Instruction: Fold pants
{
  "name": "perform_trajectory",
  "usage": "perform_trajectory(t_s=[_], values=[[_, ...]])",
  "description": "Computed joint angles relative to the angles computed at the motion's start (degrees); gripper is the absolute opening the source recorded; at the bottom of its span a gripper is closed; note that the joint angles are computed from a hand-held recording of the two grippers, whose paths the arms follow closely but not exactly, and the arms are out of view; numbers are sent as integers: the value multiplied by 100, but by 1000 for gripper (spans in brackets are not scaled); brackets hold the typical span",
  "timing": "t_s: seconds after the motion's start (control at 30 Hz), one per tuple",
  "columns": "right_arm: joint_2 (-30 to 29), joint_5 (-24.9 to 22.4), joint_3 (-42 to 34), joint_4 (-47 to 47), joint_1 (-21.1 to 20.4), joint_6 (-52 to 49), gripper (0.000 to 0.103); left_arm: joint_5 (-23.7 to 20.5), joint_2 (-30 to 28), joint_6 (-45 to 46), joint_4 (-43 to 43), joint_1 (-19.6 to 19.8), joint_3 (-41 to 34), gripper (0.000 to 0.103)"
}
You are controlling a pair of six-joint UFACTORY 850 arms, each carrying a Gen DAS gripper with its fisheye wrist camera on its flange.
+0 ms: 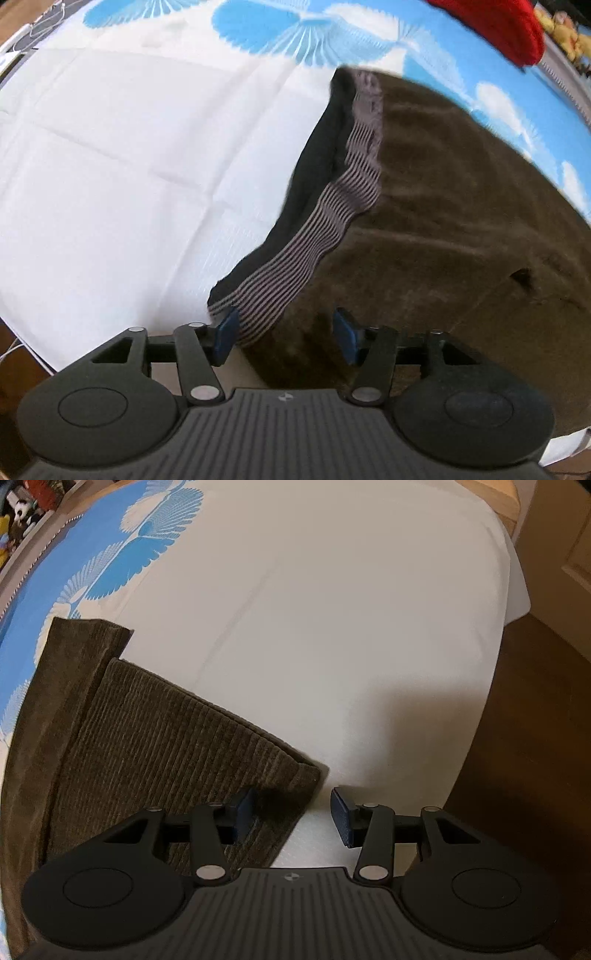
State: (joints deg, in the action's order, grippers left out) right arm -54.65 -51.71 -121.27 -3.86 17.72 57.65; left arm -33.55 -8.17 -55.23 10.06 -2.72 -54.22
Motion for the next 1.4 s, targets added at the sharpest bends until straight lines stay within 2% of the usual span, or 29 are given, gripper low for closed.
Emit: perform_trajectory(t_s=[0.03, 0.17, 0.23, 0.3, 0.33, 0.4, 0.43, 0.5, 0.53, 0.6, 0.67, 0.7, 0.73, 0.83, 0.97, 1.0, 1.07, 1.1, 1.13, 1.17, 1.2, 1.23, 1.3, 1.4], values=[[-16, -51, -36, -88, 24, 2, 29, -120, -71, -43, 141, -26, -64, 71], [-41, -8, -119, -239, 63, 22, 18, -433, -238, -240, 530, -50, -104, 71], [159, 264, 154, -385, 46, 268, 16, -417, -155, -331, 579, -58, 3, 71], [522, 721, 629, -790, 20, 1050, 15, -346, -76, -193, 503, -13, 95, 74], [597, 742, 701, -1097, 23, 1412, 15, -256, -51, 124, 250, 21, 126, 75], [533, 253, 555, -1577, 55, 1795, 15, -191, -85, 583, 18, 9, 113, 74], [492, 87, 505, -1550, 42, 1808, 15, -238, -114, 597, 168, -47, 74, 74], [456, 253, 522, -1036, -28, 1374, 17, -245, -84, 684, 248, -61, 100, 74], [411, 255, 458, -970, -25, 1287, 19, -207, -42, 797, 93, -7, 143, 72], [317, 102, 285, -1152, 20, 1271, 27, -6, 62, 1178, -361, 91, 265, 49], [162, -60, 57, -1102, 49, 960, 35, -55, 124, 1386, -186, 22, 276, 40], [50, -205, -103, -1004, 58, 790, 35, -54, 129, 1429, -99, -49, 272, 35], [-70, -317, -274, -864, 57, 659, 35, -91, 198, 1494, -49, -87, 294, 34], [-126, -347, -354, -557, 42, 520, 13, -204, 398, 1432, 132, -80, 375, 32], [-68, -52, -317, -440, 88, 102, 11, -538, 471, 1181, 381, -68, 399, 33], [-90, -60, -353, -425, 93, 43, 11, -609, 401, 1173, 409, -99, 340, 35], [-210, -399, -562, -417, 85, 26, 11, -808, 309, 1035, 650, -223, 206, 42], [-354, -821, -818, -512, 83, 82, 11, -846, 285, 882, 920, -309, 147, 43], [-540, -1205, -1124, -661, 86, 190, 14, -824, 331, 585, 1335, -417, 134, 43], [-570, -1394, -1190, -774, 79, 395, 21, -735, 404, 335, 1662, -488, 145, 48], [-479, -1350, -1073, -884, 73, 635, 23, -545, 499, 230, 1776, -512, 193, 50], [-391, -1263, -969, -1042, 88, 798, 24, -250, 538, 286, 1691, -492, 202, 50], [-180, -922, -756, -1618, 178, 941, 24, 291, 576, 961, 995, -433, 219, 50], [6, -379, -575, -2233, 316, 724, 26, 393, 272, 2046, 217, -498, 31, 50]])
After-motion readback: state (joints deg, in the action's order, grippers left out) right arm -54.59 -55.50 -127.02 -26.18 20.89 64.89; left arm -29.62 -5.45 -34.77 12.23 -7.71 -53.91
